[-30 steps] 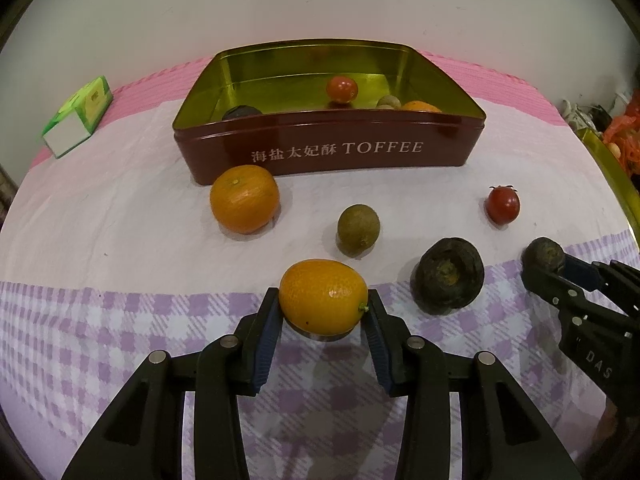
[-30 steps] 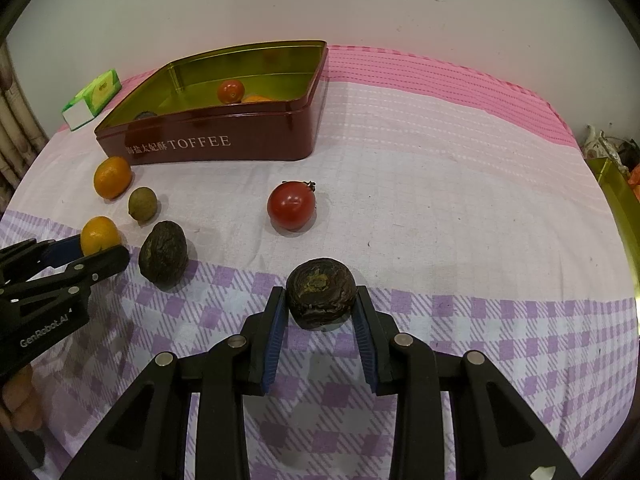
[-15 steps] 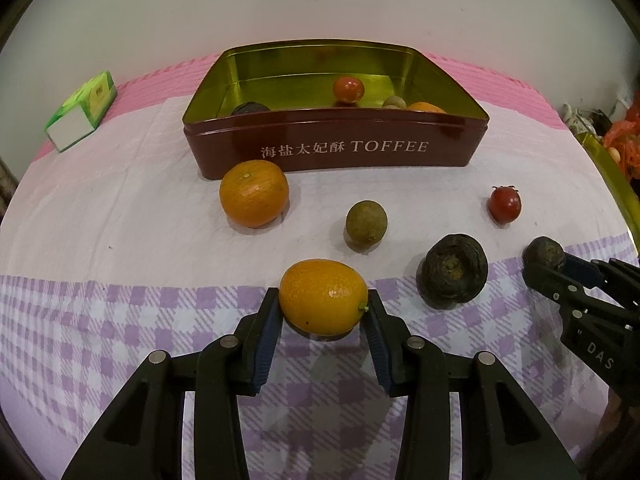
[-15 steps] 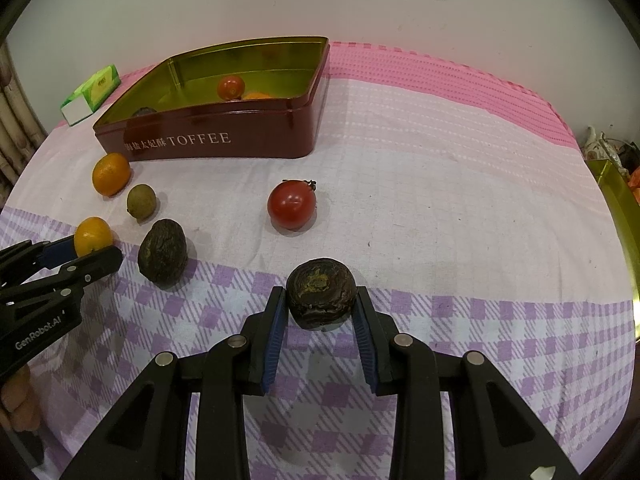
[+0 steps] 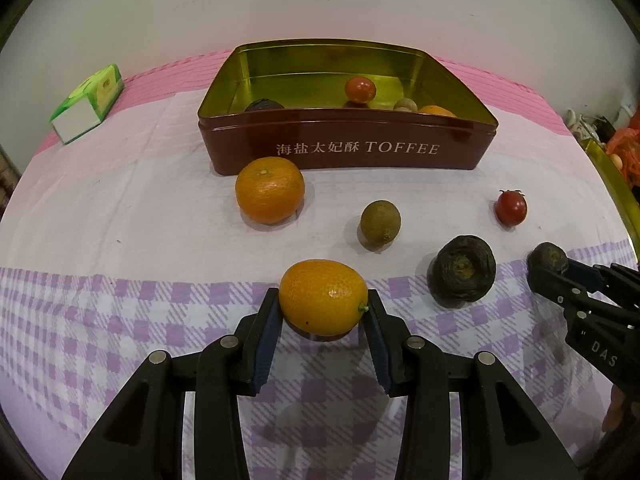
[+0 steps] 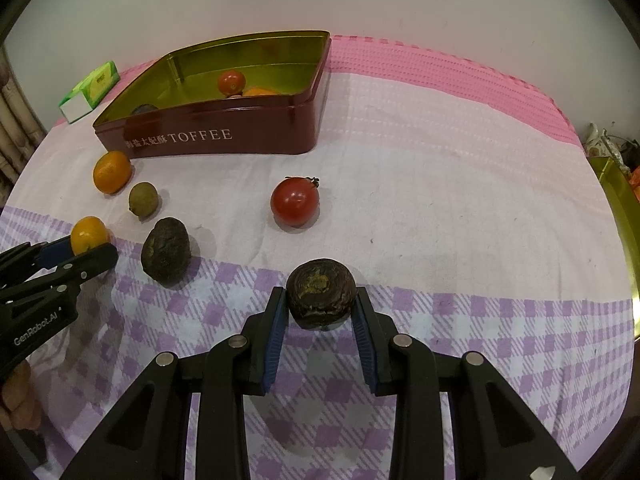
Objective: Organize fruits
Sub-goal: 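Carry the yellow orange and passion fruit over the TOFFEE tin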
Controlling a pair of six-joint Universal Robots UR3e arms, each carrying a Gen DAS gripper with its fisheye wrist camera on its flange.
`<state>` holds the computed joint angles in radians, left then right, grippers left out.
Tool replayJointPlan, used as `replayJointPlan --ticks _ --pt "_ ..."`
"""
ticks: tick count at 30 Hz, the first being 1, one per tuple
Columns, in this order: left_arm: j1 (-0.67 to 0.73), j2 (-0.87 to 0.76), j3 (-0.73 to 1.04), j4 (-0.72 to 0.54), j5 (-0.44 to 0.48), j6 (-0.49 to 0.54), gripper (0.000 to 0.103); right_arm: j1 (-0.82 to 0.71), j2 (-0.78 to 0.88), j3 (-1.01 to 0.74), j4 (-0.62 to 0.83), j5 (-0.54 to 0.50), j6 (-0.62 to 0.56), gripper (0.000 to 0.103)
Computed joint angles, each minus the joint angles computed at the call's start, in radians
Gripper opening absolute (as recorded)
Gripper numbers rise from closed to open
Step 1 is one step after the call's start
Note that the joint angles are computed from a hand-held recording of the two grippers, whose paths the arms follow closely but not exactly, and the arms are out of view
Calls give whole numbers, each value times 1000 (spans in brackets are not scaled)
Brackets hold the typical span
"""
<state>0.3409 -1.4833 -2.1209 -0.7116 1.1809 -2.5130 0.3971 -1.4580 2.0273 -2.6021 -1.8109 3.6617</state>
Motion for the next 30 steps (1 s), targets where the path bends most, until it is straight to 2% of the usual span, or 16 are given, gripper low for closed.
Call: replayJointPlan --ticks 9,18,24,30 --pt "-3 -2 24 -14 7 -12 42 7 -27 -24 51 11 -10 30" --pt "28 11 69 -66 -39 -3 42 10 -25 -91 93 15 -26 30" --pt "36 2 130 -101 -63 -15 42 6 -9 -171 133 26 -61 30" --pt "31 -34 213 -99 -92 -38 42 -7 56 -329 171 25 -106 30"
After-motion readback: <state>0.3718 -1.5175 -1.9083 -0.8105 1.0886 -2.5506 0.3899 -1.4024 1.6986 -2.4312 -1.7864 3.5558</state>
